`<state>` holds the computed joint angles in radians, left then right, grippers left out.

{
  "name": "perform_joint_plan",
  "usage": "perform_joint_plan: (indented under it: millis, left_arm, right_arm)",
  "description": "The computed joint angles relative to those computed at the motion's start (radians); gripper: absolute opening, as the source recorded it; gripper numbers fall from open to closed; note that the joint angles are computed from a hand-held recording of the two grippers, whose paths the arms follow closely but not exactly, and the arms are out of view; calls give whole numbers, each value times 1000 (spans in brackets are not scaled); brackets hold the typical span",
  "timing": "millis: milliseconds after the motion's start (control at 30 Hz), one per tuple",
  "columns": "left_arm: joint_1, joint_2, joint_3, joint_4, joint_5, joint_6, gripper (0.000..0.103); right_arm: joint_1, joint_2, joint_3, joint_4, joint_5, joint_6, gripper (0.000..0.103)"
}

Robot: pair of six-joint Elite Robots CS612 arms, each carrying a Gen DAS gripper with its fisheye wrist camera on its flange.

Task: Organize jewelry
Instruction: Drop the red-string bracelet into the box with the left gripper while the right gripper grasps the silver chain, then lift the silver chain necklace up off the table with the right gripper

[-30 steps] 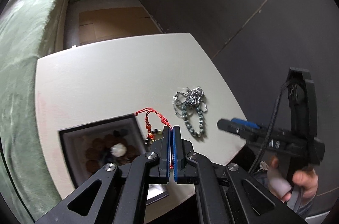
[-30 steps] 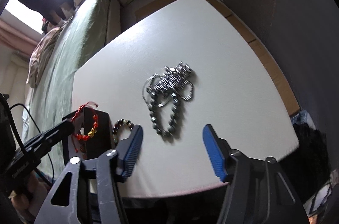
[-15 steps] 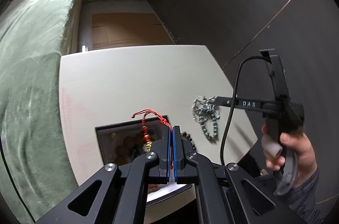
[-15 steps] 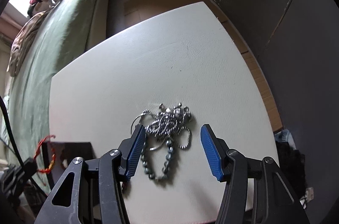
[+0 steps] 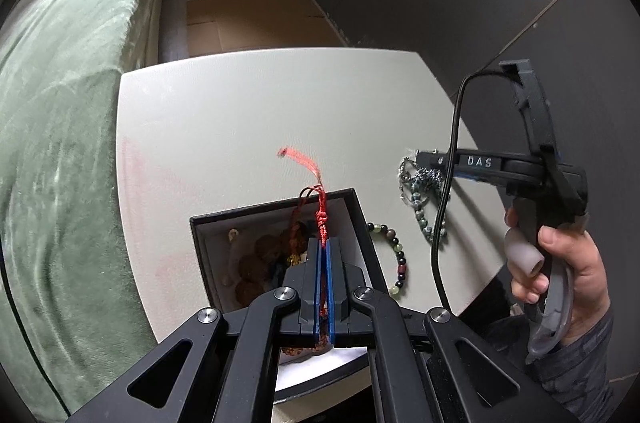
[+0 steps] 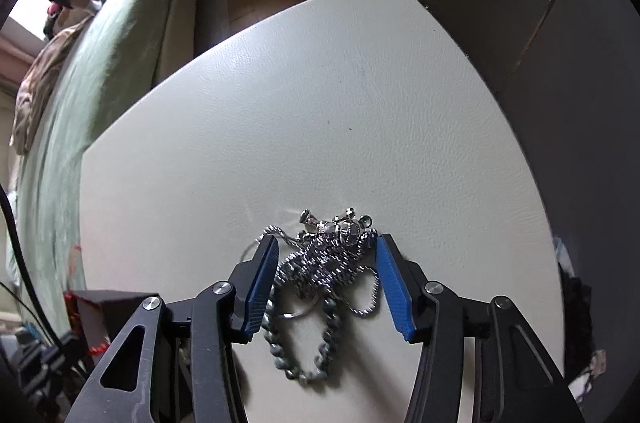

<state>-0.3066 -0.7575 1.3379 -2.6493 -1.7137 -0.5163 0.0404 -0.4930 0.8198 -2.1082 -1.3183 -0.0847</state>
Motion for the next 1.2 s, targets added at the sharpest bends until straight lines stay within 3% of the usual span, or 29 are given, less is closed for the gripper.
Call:
perform_joint_plan:
  millis: [167,233,300,367,433,600,667,733,900,1200]
  left_arm:
    - [2,10,-15,20,-35,4,3]
    - [2,6,-9,17,-43,4,8]
    - [3,3,-3,5,-46,0,22]
    - [4,0,6,-16,-42,-12,51]
    - [4,-8,25,-51,-32,-29,58]
    - [14,-13,39,-58,-33,-49,58]
    - [19,-15,44,-59,-33,-62,58]
    - [22,-18,51,-66,-33,-72,58]
    - [28,-23,57,-85,-33,-74,58]
    - [29,-32,58,-101,-36,-64,58]
  right_arm:
    - [12,-1,15,-62,-47,-8,46]
    - [16,1,13,-77,-68,-8,42]
    - [16,1,15,-90,-73,-4,41]
    - [18,4,14,-106,-79,6,41]
    - [22,2,21,-129,-98,4,41]
    - [47,1,39,-192,-201,-38,41]
    - [50,1,41,-202,-208,-42,41]
    - [43,0,38,-191,-184,-34,40]
    - [5,-18,46,-139,-35,19,39]
    - [-13,-121,197,-284,34,16,39]
